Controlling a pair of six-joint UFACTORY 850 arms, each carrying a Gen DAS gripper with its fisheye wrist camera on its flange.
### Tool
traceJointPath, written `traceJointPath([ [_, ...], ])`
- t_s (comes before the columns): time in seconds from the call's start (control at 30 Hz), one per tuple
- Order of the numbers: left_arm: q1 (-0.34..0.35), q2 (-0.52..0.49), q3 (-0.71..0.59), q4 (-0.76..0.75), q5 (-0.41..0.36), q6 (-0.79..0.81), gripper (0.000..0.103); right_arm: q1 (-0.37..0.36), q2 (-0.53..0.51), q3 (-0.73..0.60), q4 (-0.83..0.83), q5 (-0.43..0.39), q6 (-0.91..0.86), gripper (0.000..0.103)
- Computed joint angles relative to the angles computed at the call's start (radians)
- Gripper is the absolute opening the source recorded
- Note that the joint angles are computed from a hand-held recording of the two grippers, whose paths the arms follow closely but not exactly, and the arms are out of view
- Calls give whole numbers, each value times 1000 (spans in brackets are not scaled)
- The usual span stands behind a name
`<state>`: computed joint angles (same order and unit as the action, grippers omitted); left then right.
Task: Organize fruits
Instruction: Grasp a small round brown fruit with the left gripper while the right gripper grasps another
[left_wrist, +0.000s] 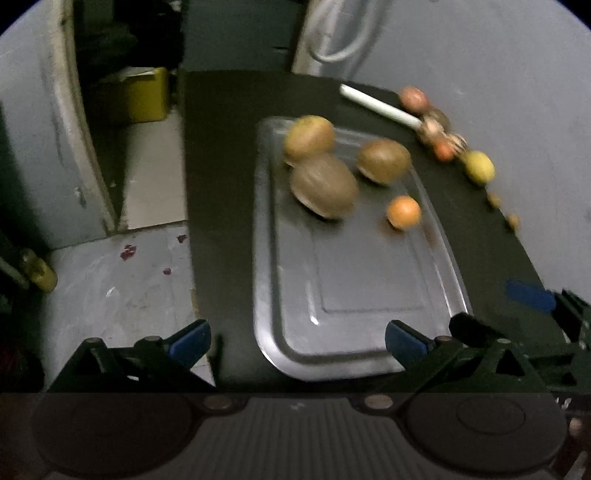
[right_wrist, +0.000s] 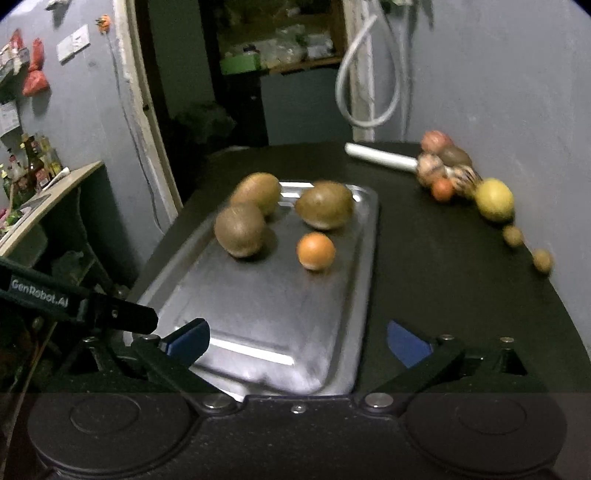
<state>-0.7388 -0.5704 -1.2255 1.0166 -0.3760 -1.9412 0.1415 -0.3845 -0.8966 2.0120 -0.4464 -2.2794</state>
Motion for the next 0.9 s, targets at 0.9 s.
traceJointPath([
  [0.9,35,-412,-689,-628,4,958,102,-161,-136,-131,636,244,-204,102],
])
